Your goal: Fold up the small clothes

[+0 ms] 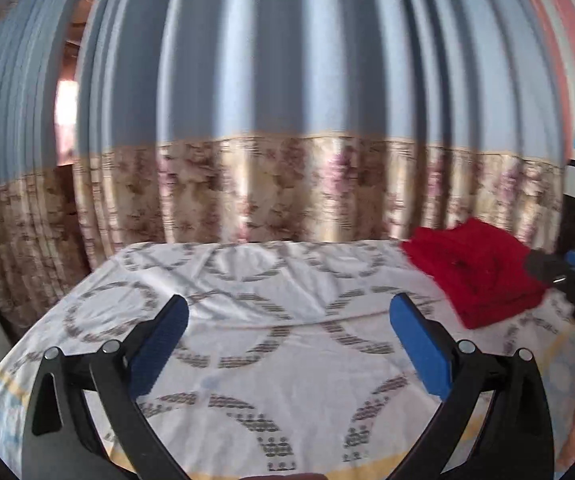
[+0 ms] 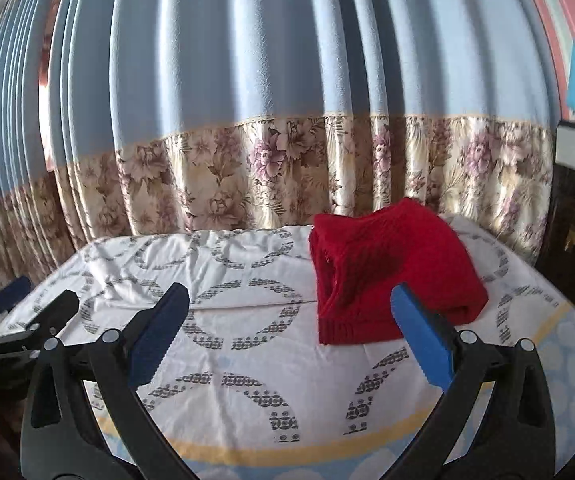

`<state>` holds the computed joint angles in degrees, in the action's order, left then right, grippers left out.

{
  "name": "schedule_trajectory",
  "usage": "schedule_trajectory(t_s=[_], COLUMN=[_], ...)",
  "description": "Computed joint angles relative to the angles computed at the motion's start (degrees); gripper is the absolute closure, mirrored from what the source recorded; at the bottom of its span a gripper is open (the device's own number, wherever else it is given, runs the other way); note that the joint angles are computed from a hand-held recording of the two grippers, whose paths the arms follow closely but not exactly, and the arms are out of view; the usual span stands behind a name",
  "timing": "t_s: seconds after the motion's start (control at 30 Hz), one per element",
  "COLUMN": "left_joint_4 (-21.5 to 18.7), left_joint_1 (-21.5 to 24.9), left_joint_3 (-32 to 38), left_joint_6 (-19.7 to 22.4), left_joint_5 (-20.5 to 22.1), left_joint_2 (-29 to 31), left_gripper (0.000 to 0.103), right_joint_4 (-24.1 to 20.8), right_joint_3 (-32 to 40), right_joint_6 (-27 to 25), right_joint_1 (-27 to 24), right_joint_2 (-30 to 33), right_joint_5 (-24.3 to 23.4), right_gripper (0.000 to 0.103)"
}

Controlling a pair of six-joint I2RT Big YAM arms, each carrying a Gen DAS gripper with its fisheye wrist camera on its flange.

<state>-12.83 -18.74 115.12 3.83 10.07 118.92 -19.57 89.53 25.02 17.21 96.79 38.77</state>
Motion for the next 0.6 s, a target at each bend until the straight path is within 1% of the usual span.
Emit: schedule_trajectory(t_s=[0.03,0.07,0.13,0.17,0.27,0.33,0.43,0.47,0.53,0.6], left_joint_4=[-0.5,-1.9,-3.9,-4.2,-3.2,-2.0,-0.7,0.4,4.0,5.8], left_joint_1=[-0.1,-0.2,-0.2,-0.1,0.3,0.4,0.3,0.3,0.2,0.2], left_joint_3=[0.2,0.9,2.3,2.8,2.6,1.8,0.8,0.0,-2.4,-3.4], left_joint_6=[-0.6,-0.9,-0.4,-0.5,-0.9,0.2,1.5,1.7,2.1,2.1], left_joint_5=[-1.3,-3.0,-4.0,-4.3,-3.3,-2.7,-2.2,-2.3,-3.0,-3.5], left_joint_2=[0.2,0.8,1.6,1.9,2.1,1.7,1.1,0.7,-0.4,-0.9], left_gripper=[0.002,0.002,0.002,0.002,0.002,0.002,0.002,0.002,0.002,0.002], right_joint_4=[1.8,2.5,2.9,3.5,6.6,7.6,6.2,4.9,2.5,1.3], right_joint_3=[-1.3,-2.0,-2.4,-2.5,-2.9,-2.8,-2.0,-1.4,-0.4,0.0], right_joint_6=[0.5,1.0,0.6,-0.8,-7.0,-10.0,-10.1,-9.3,-7.7,-6.6], right_joint_1=[0.0,0.1,0.4,0.8,2.1,2.6,2.6,2.4,1.9,1.6], right_joint_2=[-0.6,-1.0,-1.2,-1.0,-0.2,0.6,1.8,2.2,2.6,2.7], right_joint_5=[0.7,1.1,1.4,2.8,6.4,7.2,6.9,6.6,5.7,5.2], right_gripper=[0.003,0.003,0.003,0.003,0.003,0.003,0.003,0.003,0.003,0.003])
